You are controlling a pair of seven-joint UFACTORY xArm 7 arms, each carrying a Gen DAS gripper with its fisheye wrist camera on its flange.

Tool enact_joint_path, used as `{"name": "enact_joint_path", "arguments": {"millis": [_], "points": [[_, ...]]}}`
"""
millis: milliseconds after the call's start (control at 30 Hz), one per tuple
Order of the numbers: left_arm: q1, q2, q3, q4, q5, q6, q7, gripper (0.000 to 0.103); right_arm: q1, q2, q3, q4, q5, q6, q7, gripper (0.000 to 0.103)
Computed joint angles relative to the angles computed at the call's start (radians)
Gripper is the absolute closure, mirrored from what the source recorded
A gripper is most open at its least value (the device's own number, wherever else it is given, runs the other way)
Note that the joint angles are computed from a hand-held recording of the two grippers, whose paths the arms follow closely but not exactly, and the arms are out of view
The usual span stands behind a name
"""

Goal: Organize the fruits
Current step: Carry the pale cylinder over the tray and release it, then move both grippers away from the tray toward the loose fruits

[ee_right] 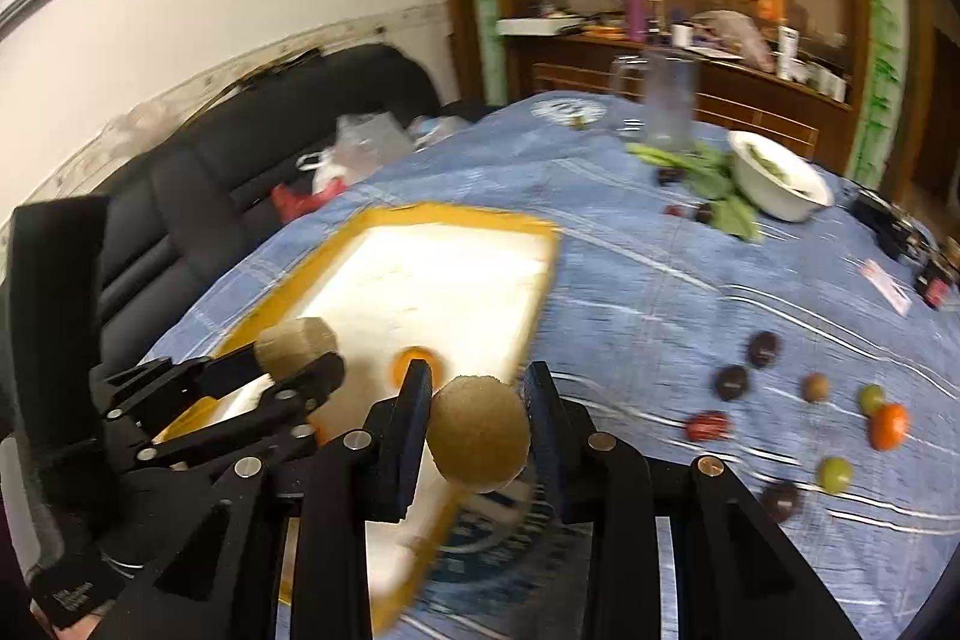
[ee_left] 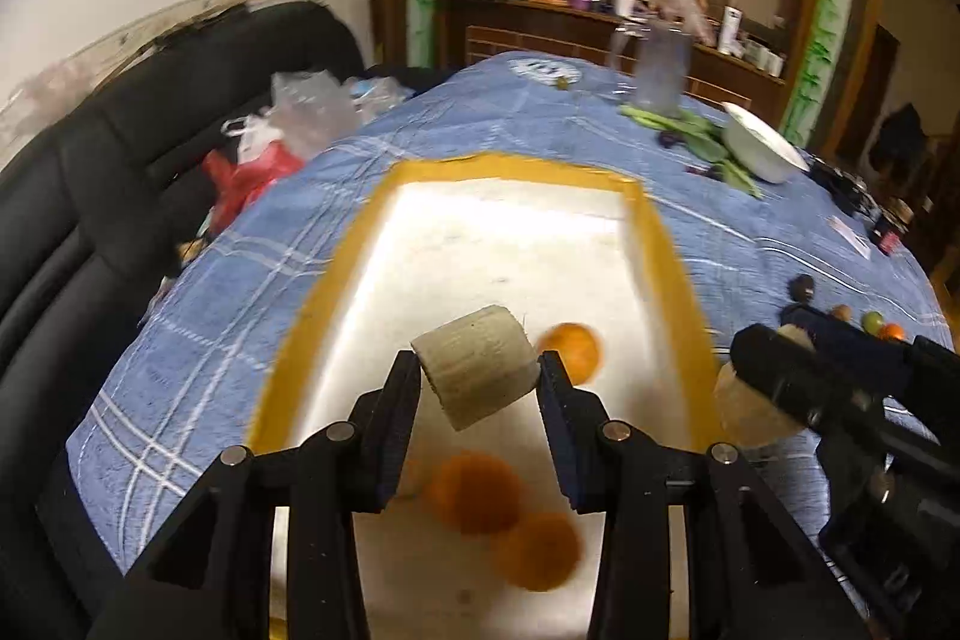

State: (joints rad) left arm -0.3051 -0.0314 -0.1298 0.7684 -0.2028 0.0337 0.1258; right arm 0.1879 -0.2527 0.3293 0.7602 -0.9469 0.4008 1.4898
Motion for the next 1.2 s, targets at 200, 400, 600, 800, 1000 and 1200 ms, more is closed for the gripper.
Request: {"name": "enact_joint_path", "arguments": {"millis": [200, 400, 600, 800, 1000, 1200], "points": [[0.028, 0.013, 0.021, 0.004, -0.057, 0.002, 0.039, 0.064, 0.053, 0.154, -0.029, 0.116, -0.021, -0.001, -0.014, 0.068], [0.010, 0.023, 0.019, 0.014, -0.349, -0.028, 0.298, 0.064, 0.124, 0.219, -0.091, 0.157, -0.025, 0.019, -0.024, 0.068], [0.010, 0.025, 0.003, 0.030, -0.570, -0.046, 0.471, 0.063, 0.156, 0.235, -0.124, 0.165, -0.051, 0.025, -0.008, 0.067], [-0.007, 0.007, 0.004, 0.029, -0.666, -0.078, 0.541, 0.052, 0.171, 0.221, -0.124, 0.165, -0.097, 0.045, 0.018, 0.057], [-0.050, -0.016, 0.036, 0.026, -0.725, -0.078, 0.586, 0.044, 0.155, 0.175, -0.115, 0.126, -0.120, 0.028, 0.073, 0.047], [-0.092, -0.037, 0.068, 0.013, -0.734, -0.084, 0.589, 0.037, 0.130, 0.137, -0.095, 0.090, -0.122, 0.019, 0.107, 0.046]]}}
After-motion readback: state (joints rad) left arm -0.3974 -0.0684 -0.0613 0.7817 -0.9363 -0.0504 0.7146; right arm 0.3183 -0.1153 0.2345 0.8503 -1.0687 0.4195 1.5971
